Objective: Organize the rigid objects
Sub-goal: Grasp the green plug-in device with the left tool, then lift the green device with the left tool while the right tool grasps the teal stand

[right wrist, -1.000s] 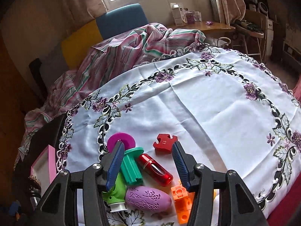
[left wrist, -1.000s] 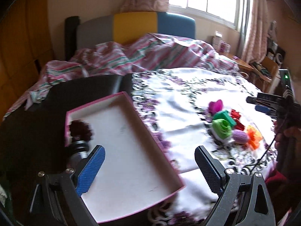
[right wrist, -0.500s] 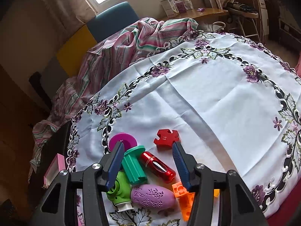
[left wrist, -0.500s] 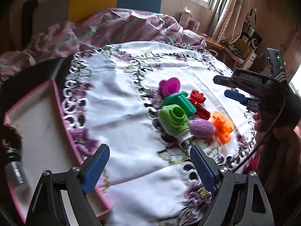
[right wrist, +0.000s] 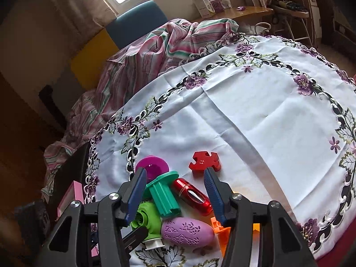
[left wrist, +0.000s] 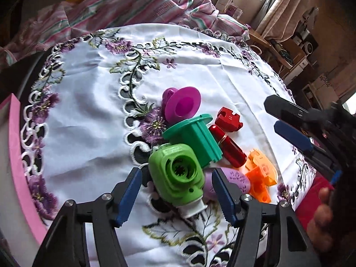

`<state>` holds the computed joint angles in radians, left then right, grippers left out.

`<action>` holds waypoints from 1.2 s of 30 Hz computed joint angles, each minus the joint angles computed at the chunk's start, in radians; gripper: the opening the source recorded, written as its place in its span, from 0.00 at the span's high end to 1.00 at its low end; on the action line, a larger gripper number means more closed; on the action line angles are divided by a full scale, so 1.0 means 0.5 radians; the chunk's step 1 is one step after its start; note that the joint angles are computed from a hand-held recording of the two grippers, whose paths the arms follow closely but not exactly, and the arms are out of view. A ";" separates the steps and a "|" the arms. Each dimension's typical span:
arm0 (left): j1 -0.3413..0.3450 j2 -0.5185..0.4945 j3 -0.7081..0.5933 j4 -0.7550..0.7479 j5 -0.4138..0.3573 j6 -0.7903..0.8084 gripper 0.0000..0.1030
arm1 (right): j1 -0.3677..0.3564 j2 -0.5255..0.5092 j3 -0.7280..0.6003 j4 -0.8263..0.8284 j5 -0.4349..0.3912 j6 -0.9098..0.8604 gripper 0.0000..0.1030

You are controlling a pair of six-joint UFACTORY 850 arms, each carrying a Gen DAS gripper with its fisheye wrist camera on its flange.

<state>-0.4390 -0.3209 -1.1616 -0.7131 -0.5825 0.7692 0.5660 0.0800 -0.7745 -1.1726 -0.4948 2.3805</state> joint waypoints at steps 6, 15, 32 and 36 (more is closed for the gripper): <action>0.010 -0.031 0.013 -0.103 0.021 0.116 0.49 | -0.009 -0.019 -0.014 0.037 0.021 -0.061 0.47; 0.157 0.135 0.204 -0.295 0.031 0.478 0.56 | 0.006 -0.124 -0.110 0.157 0.122 -0.406 0.47; 0.168 0.058 0.231 -0.477 0.041 0.696 0.48 | 0.016 -0.395 -0.384 0.889 0.082 -1.617 0.53; 0.207 0.056 0.257 -0.646 0.009 0.838 0.48 | -0.014 -0.549 -0.538 1.088 -0.023 -2.060 0.53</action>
<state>-0.3357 -0.2929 -1.0329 -1.0363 -0.5781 1.1880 0.5591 -0.1944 -1.0433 -0.6287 -0.5064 1.3507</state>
